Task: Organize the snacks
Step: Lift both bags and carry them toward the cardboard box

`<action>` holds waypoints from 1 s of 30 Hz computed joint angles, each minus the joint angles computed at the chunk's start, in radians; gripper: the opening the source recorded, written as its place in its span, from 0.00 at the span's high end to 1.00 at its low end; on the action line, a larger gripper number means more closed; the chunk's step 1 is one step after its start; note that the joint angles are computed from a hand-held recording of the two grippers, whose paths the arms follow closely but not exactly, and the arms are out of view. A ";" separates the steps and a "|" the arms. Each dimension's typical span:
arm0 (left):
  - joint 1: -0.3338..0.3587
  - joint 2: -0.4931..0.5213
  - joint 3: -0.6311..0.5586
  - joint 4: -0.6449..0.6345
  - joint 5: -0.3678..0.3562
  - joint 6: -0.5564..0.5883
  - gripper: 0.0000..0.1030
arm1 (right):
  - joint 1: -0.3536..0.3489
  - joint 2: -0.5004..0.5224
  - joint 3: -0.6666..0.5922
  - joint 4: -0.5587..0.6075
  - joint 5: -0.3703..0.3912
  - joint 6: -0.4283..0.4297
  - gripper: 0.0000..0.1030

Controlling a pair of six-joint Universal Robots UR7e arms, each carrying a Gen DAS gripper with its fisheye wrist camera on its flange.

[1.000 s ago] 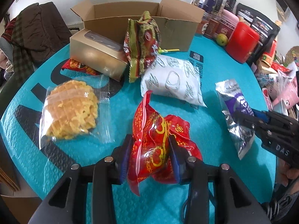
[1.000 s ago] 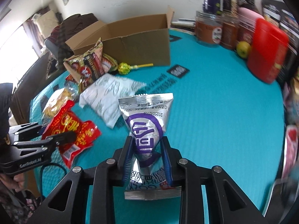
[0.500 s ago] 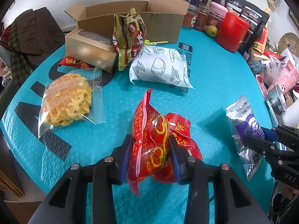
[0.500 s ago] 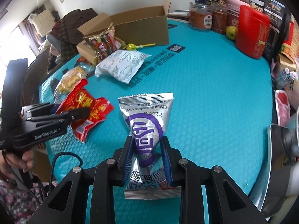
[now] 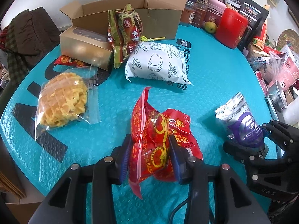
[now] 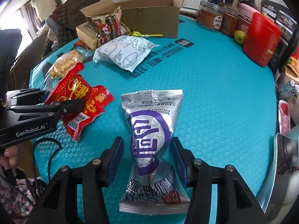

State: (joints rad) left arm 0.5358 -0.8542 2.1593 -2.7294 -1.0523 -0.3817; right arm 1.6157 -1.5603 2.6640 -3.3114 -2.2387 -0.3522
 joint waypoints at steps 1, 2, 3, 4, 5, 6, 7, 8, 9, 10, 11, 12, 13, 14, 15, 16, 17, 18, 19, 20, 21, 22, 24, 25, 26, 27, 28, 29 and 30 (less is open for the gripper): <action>0.000 0.001 0.002 -0.008 -0.001 0.004 0.63 | 0.001 0.006 -0.001 -0.008 -0.002 -0.001 0.49; -0.001 0.002 0.004 -0.017 0.000 0.006 0.63 | 0.000 0.013 0.000 -0.025 0.000 -0.006 0.49; -0.001 0.003 0.005 -0.024 0.000 0.008 0.64 | -0.001 0.017 0.001 -0.035 0.002 -0.006 0.49; -0.001 0.003 0.006 -0.027 0.000 0.009 0.64 | -0.004 0.020 0.004 -0.056 0.007 -0.011 0.58; -0.001 0.004 0.006 -0.029 0.000 0.009 0.64 | -0.007 0.017 0.005 -0.058 0.015 -0.012 0.62; -0.002 0.005 0.005 -0.028 0.002 0.011 0.64 | -0.012 0.010 0.008 -0.056 0.028 -0.009 0.62; -0.004 0.005 0.004 -0.027 0.003 0.012 0.64 | -0.015 0.005 0.010 -0.056 0.036 -0.005 0.64; -0.004 0.004 0.003 -0.025 0.002 0.011 0.65 | -0.018 -0.001 0.012 -0.053 0.045 -0.002 0.67; -0.004 0.002 0.003 -0.023 0.001 0.008 0.65 | -0.021 -0.010 0.013 -0.046 0.056 0.002 0.68; -0.005 0.000 0.002 -0.022 0.000 0.008 0.65 | -0.022 -0.014 0.014 -0.042 0.061 0.006 0.68; -0.006 -0.003 0.003 -0.021 0.002 0.009 0.65 | -0.021 -0.017 0.014 -0.040 0.063 0.010 0.69; -0.008 -0.006 0.004 -0.022 0.005 0.010 0.65 | -0.020 -0.019 0.013 -0.039 0.065 0.012 0.69; -0.009 -0.009 0.005 -0.023 0.005 0.010 0.65 | -0.018 -0.023 0.012 -0.037 0.069 0.014 0.70; -0.009 -0.014 0.007 -0.026 0.006 0.011 0.65 | -0.017 -0.026 0.011 -0.034 0.072 0.017 0.70; -0.011 -0.018 0.008 -0.029 0.007 0.012 0.65 | -0.015 -0.030 0.010 -0.031 0.077 0.018 0.70; -0.012 -0.022 0.009 -0.031 0.008 0.012 0.65 | -0.012 -0.035 0.008 -0.025 0.082 0.020 0.71; -0.013 -0.027 0.011 -0.034 0.013 0.013 0.65 | -0.008 -0.039 0.006 -0.018 0.085 0.023 0.71; -0.017 -0.031 0.012 -0.037 0.020 0.014 0.65 | -0.003 -0.042 0.004 -0.013 0.089 0.025 0.71; -0.018 -0.035 0.013 -0.041 0.023 0.018 0.65 | 0.002 -0.046 0.001 -0.005 0.093 0.028 0.71; -0.020 -0.039 0.014 -0.044 0.024 0.019 0.65 | 0.007 -0.051 -0.003 0.003 0.099 0.031 0.71; -0.020 -0.043 0.014 -0.047 0.024 0.021 0.65 | 0.012 -0.056 -0.006 0.011 0.105 0.033 0.71; -0.023 -0.048 0.014 -0.051 0.026 0.024 0.65 | 0.019 -0.059 -0.012 0.019 0.108 0.035 0.71; -0.027 -0.058 0.015 -0.061 0.032 0.031 0.65 | 0.034 -0.062 -0.023 0.029 0.104 0.034 0.71; -0.029 -0.059 0.013 -0.065 0.035 0.034 0.65 | 0.044 -0.060 -0.029 0.028 0.099 0.030 0.71; -0.030 -0.063 0.013 -0.069 0.037 0.036 0.65 | 0.056 -0.059 -0.037 0.029 0.095 0.026 0.71; -0.031 -0.066 0.013 -0.076 0.037 0.038 0.65 | 0.062 -0.060 -0.043 0.032 0.093 0.022 0.71; -0.032 -0.067 0.008 -0.082 0.038 0.039 0.65 | 0.068 -0.060 -0.050 0.036 0.093 0.019 0.71; -0.033 -0.068 0.004 -0.089 0.039 0.041 0.65 | 0.077 -0.059 -0.060 0.041 0.088 0.018 0.71; -0.034 -0.066 0.000 -0.097 0.042 0.047 0.65 | 0.088 -0.057 -0.069 0.044 0.081 0.015 0.71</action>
